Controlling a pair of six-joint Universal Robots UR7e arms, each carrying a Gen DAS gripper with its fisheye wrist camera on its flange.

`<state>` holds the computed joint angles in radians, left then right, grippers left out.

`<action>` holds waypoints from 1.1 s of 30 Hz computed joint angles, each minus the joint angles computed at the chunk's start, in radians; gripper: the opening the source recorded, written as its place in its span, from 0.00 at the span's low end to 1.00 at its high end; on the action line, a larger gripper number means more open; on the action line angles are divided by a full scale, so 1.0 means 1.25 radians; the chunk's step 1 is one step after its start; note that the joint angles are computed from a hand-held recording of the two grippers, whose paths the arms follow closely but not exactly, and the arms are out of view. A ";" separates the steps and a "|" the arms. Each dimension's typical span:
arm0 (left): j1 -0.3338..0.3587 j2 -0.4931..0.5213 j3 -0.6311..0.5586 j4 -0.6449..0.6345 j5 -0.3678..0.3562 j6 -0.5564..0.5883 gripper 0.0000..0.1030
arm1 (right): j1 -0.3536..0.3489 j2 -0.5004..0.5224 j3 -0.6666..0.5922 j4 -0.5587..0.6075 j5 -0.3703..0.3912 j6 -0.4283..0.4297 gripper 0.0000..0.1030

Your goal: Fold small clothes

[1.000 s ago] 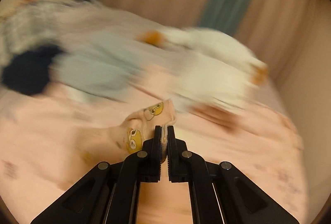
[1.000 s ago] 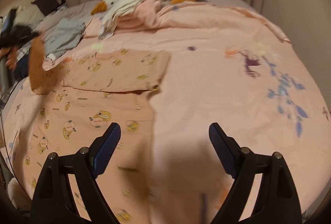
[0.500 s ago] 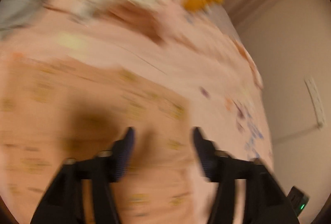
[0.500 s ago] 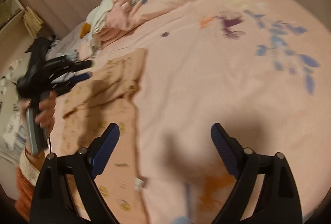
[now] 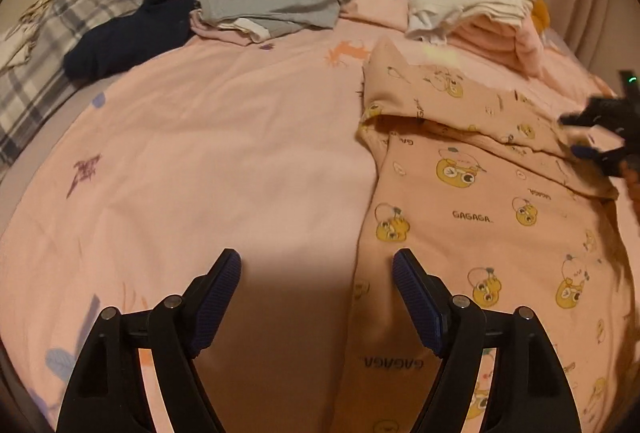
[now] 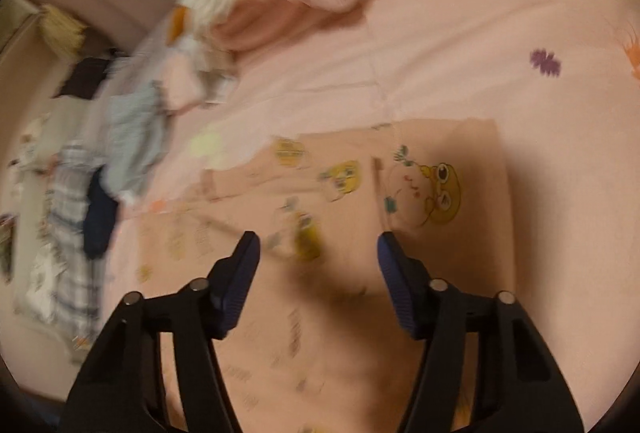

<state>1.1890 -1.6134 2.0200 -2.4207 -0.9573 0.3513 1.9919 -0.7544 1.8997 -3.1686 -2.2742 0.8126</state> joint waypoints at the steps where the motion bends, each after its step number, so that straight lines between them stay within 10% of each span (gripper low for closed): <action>1: 0.003 -0.006 0.018 -0.043 -0.009 -0.011 0.76 | 0.003 0.011 -0.013 0.018 -0.021 0.012 0.42; 4: -0.029 -0.010 0.061 -0.129 0.036 0.083 0.76 | 0.028 0.048 -0.060 0.055 -0.124 0.011 0.05; 11: -0.012 0.031 0.049 -0.198 0.067 0.128 0.76 | 0.075 0.001 -0.044 0.048 -0.209 0.033 0.03; 14: 0.022 0.042 -0.028 -0.018 0.022 -0.002 0.76 | 0.067 -0.056 -0.012 0.139 -0.167 0.099 0.16; 16: 0.056 0.053 -0.079 0.055 -0.054 -0.099 0.76 | 0.045 -0.073 0.024 0.126 -0.105 0.138 0.69; 18: 0.075 0.059 -0.103 0.064 -0.098 -0.161 0.76 | 0.022 -0.055 0.063 0.006 -0.047 0.144 0.73; 25: 0.087 0.070 -0.129 0.079 -0.132 -0.205 0.76 | 0.020 0.023 0.035 -0.102 -0.102 0.073 0.06; 33: 0.075 0.068 -0.102 0.044 -0.093 -0.156 0.76 | 0.068 -0.037 0.098 -0.218 -0.174 0.043 0.03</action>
